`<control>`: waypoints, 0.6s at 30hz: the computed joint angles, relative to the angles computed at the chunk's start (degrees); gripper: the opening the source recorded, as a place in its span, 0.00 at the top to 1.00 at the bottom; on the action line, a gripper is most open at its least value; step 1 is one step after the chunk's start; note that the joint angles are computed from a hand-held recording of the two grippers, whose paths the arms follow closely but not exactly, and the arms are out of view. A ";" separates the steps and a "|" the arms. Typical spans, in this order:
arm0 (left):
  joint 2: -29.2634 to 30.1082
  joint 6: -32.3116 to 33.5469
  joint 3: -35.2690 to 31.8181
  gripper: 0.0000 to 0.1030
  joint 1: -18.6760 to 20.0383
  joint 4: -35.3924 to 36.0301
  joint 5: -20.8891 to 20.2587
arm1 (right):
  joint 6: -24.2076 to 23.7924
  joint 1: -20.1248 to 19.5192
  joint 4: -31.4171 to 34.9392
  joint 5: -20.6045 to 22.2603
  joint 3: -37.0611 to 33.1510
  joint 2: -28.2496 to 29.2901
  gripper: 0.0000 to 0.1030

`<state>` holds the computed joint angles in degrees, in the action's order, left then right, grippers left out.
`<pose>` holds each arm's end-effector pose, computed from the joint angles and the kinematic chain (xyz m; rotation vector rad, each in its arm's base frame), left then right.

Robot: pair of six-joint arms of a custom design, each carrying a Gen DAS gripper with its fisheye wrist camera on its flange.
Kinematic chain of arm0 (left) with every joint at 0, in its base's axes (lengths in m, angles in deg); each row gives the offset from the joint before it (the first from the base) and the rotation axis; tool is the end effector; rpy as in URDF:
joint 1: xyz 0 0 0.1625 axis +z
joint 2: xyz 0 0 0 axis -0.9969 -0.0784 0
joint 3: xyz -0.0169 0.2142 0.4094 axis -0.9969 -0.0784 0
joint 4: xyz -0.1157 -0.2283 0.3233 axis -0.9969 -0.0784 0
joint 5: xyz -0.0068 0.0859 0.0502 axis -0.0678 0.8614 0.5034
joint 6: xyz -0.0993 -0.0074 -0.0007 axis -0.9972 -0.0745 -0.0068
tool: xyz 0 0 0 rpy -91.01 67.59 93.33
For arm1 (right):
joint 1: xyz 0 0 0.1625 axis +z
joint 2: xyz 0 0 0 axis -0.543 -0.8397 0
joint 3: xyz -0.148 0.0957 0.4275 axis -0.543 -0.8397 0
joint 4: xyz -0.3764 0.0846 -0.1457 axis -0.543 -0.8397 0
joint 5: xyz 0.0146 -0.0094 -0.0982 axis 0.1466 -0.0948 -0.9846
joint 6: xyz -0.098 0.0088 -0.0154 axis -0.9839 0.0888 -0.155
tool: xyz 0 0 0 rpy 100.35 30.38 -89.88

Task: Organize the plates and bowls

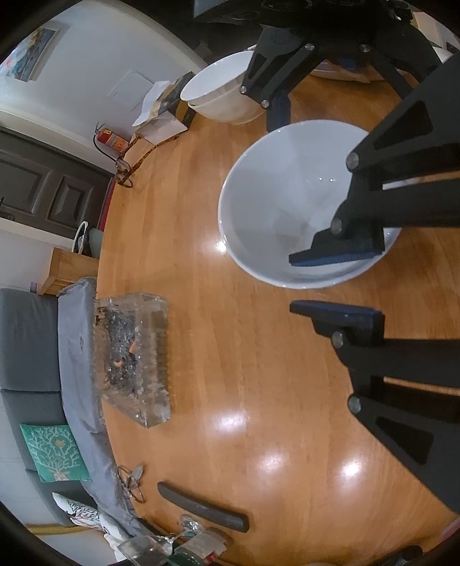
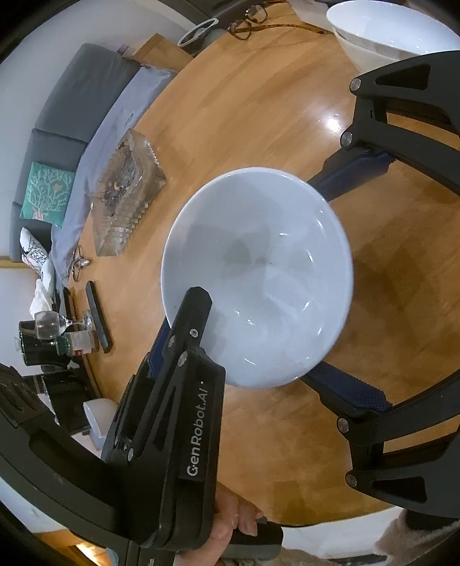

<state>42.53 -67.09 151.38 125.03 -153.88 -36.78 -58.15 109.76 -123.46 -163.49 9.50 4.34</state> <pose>-0.3718 -0.5824 -0.1238 -0.0805 2.3496 -0.8373 -0.0337 -0.6486 0.2675 1.8519 -2.2242 -0.0763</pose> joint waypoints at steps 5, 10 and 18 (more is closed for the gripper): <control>0.30 0.99 -0.12 0.91 0.24 -1.13 -0.42 | -0.02 0.26 -0.42 -0.54 -0.18 0.56 0.15; 0.59 0.85 -0.68 0.91 0.39 -0.38 -0.36 | -0.38 0.50 -1.02 -0.81 -0.07 0.84 0.15; 0.86 0.57 -1.24 0.91 0.27 0.65 0.13 | -0.14 0.63 -1.32 -0.96 -0.05 0.99 0.15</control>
